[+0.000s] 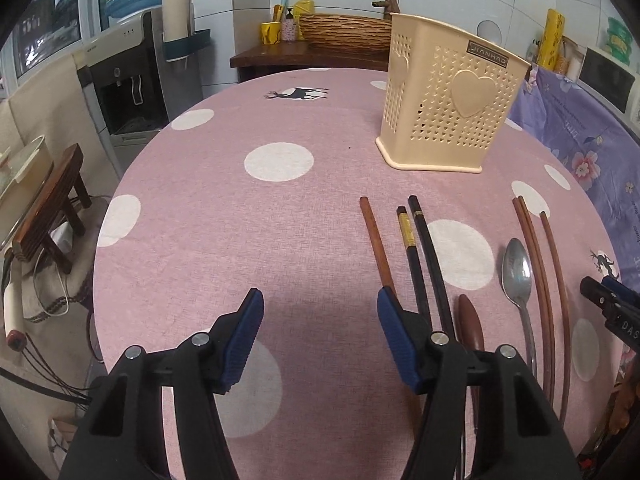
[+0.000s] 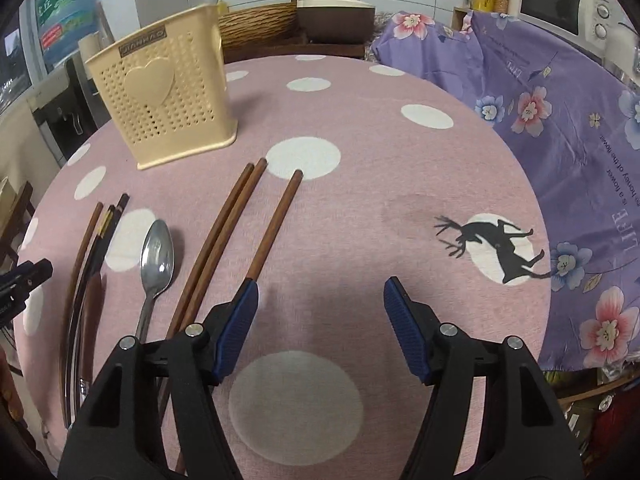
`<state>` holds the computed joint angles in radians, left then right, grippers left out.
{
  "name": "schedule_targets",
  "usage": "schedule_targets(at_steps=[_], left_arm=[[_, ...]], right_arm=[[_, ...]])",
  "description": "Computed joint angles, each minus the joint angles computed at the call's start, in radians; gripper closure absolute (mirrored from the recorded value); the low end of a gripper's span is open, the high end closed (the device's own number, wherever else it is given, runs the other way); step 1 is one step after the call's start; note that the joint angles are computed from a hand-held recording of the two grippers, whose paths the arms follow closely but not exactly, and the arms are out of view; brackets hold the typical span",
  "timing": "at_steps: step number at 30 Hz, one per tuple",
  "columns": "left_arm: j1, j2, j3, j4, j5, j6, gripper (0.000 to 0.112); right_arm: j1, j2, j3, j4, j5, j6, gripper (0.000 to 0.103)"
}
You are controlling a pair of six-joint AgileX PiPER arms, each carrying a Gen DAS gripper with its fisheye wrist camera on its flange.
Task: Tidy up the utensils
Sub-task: 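Grasp a wooden chopstick with the left tool while the right tool grasps another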
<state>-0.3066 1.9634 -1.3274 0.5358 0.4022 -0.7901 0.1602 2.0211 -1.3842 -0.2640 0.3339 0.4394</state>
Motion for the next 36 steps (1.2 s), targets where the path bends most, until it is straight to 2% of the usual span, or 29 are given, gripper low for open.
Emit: schedule_targets(at_steps=[3,7,13,22,26,30,36], left_arm=[[-0.014,0.010,-0.022,0.008,0.001,0.018,0.053],[-0.009,0.042,-0.078,-0.063,0.012,0.087,0.061],[0.002,0.106,-0.172,-0.204,0.041,0.194,0.076],[-0.002,0.188,-0.286,-0.282,0.096,0.262,0.081],[-0.006,0.217,-0.328,-0.268,0.122,0.251,0.084],[-0.008,0.226,-0.343,-0.241,0.133,0.221,0.088],[-0.013,0.253,-0.391,-0.221,0.158,0.214,0.089]], right_arm=[[-0.012,0.022,-0.047,0.163,0.027,-0.136,0.040],[0.002,0.062,-0.123,0.190,0.067,-0.147,0.044],[0.023,0.095,-0.177,0.131,0.084,-0.089,0.050],[0.018,0.154,-0.278,0.159,0.147,-0.098,0.056],[0.029,0.204,-0.365,0.128,0.196,-0.074,0.060],[0.028,0.263,-0.461,0.141,0.266,-0.077,0.071],[0.039,0.307,-0.532,0.077,0.296,-0.026,0.075]])
